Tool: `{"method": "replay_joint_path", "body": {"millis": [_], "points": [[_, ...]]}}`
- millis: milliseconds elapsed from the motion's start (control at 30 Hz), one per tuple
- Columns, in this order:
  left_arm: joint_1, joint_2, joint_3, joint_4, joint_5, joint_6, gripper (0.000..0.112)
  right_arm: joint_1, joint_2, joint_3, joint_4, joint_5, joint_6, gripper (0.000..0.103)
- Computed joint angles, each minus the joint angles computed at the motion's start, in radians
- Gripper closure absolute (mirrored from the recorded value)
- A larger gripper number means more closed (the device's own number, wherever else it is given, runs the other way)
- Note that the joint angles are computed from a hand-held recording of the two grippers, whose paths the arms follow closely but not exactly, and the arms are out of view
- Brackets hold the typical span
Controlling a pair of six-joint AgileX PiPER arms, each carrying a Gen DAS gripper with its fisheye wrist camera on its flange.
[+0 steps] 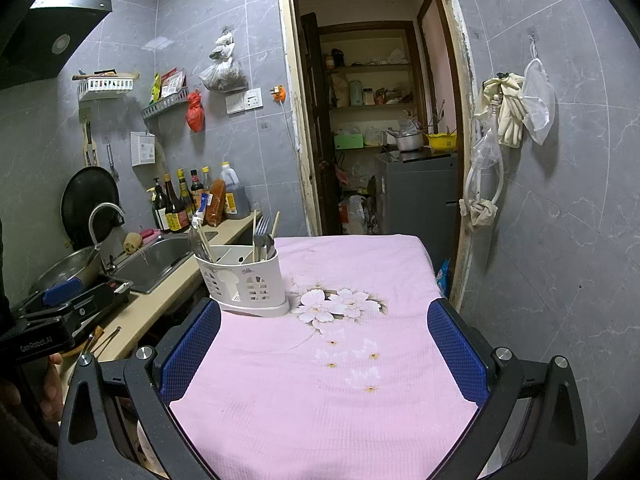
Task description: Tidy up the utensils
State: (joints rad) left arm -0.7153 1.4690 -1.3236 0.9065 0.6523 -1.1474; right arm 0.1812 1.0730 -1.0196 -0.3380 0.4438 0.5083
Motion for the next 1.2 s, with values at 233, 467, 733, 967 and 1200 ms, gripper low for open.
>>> {"method": "replay_joint_path", "body": {"millis": [233,467,733,967,1200], "points": [[-0.001,0.001,-0.003,-0.002,0.003,0.0,0.011,-0.003,0.001,-0.003,0.008,0.001,-0.008,0.002],[0.001,-0.001,-0.002,-0.007,0.001,0.007,0.011,-0.002,0.001,-0.006,0.007,0.004,-0.007,0.002],[-0.003,0.002,-0.007,-0.005,0.007,0.004,0.011,-0.009,0.002,-0.009,0.026,0.006,-0.028,0.002],[-0.003,0.002,-0.008,-0.008,0.008,0.005,0.011,-0.005,0.002,-0.006,0.018,0.004,-0.02,0.002],[0.001,0.0,-0.007,-0.012,0.005,0.013,0.011,-0.002,0.003,-0.009,0.012,0.008,-0.013,0.002]]}}
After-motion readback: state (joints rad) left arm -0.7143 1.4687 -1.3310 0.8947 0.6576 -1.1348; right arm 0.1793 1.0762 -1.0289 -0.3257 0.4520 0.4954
